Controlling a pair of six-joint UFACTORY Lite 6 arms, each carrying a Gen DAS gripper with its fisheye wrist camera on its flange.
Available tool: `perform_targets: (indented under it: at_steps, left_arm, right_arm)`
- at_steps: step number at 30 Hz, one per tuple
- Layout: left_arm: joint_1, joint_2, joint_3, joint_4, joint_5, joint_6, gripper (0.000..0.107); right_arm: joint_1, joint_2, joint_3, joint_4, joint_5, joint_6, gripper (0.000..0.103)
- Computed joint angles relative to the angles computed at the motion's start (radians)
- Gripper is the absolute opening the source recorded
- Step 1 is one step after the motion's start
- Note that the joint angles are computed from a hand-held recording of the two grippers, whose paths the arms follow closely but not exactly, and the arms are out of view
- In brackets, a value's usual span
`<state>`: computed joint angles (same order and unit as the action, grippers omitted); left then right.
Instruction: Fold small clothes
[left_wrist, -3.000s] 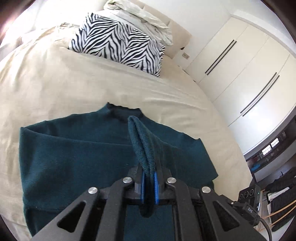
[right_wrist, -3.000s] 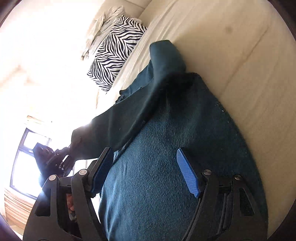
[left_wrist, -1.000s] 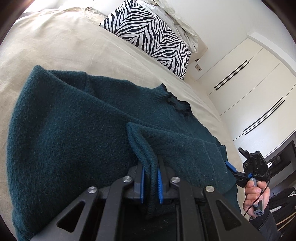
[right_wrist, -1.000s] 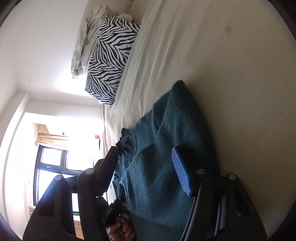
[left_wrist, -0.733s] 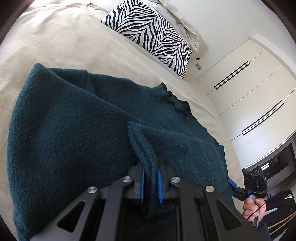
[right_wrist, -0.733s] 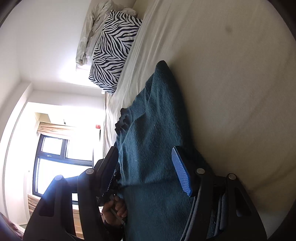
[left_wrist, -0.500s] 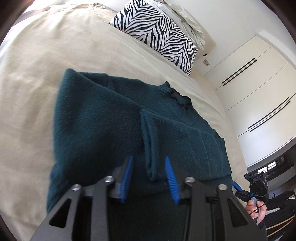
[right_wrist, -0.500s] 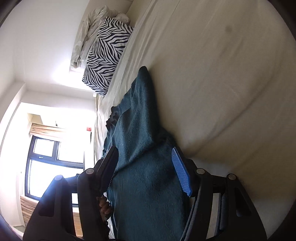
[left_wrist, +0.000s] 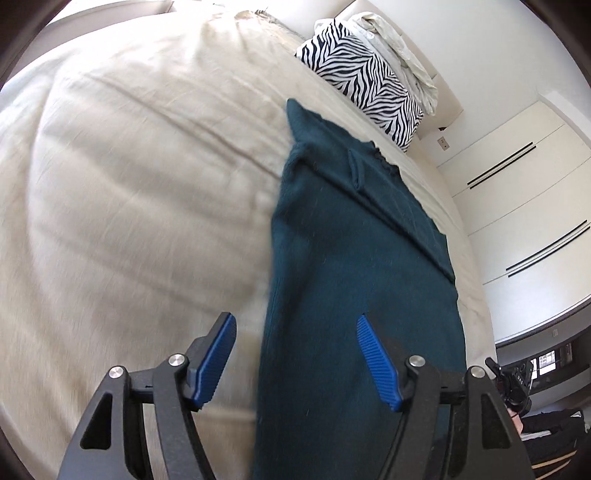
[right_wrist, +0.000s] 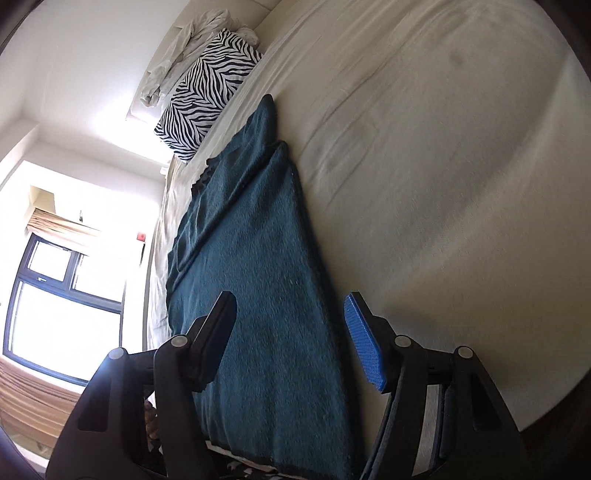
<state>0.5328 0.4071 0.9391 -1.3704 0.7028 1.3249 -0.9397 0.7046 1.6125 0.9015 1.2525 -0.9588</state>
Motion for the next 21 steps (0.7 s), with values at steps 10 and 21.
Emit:
perform_targets:
  at_steps: [10,21]
  left_arm:
    - [0.098,-0.166,-0.288,0.078,0.095,0.115,0.069]
    - [0.071,-0.148,-0.292,0.141,0.068,0.094,0.055]
  right_arm:
    - [-0.134,-0.184,-0.264,-0.097,-0.004,-0.121,0.06]
    - [-0.214,-0.29,-0.322,-0.204,0.013,-0.134,0.059]
